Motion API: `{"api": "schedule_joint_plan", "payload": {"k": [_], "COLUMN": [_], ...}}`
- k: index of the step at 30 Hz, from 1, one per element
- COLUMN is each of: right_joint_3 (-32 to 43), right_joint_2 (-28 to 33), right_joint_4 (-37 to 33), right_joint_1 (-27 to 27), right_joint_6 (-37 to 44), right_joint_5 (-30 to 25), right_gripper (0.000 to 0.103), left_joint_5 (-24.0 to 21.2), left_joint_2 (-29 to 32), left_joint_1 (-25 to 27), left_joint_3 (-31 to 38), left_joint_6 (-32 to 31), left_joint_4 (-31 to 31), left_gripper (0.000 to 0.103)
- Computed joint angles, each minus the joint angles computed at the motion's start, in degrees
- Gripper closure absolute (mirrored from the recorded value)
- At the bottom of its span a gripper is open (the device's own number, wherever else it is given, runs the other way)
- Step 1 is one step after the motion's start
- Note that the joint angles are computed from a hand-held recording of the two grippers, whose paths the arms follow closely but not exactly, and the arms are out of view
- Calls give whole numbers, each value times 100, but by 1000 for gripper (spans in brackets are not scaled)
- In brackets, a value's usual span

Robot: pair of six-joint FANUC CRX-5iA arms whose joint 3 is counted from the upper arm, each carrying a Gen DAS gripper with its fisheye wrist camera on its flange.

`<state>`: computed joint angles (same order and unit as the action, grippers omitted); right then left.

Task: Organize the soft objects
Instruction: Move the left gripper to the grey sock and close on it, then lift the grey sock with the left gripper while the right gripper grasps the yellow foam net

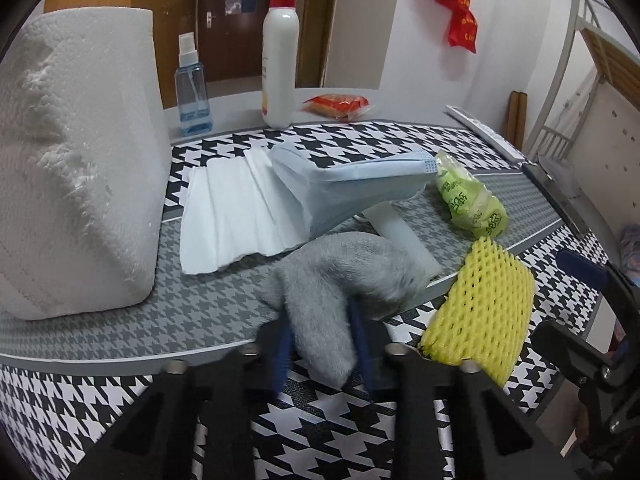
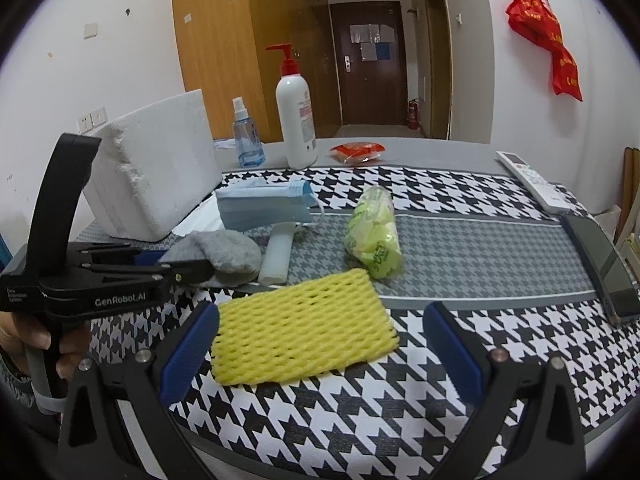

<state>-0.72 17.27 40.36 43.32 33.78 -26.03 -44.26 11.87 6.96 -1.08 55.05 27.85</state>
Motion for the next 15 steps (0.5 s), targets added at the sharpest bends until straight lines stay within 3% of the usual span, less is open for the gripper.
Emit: {"api": "schedule_joint_plan", "payload": {"k": [11, 15], "right_joint_3": [363, 433], "right_joint_2": [174, 212], "right_joint_4": [-275, -317], "right_joint_1": [160, 218], "right_joint_6": [568, 718], "right_joint_5": [-509, -589], "right_gripper": [0, 5], "left_joint_5": [324, 468], "left_joint_2": [-415, -597], "left_joint_1": [160, 215], "left_joint_3": [-682, -929], "left_joint_6": [-821, -1099], "left_joint_4": [958, 1254], "left_gripper": [86, 86]}}
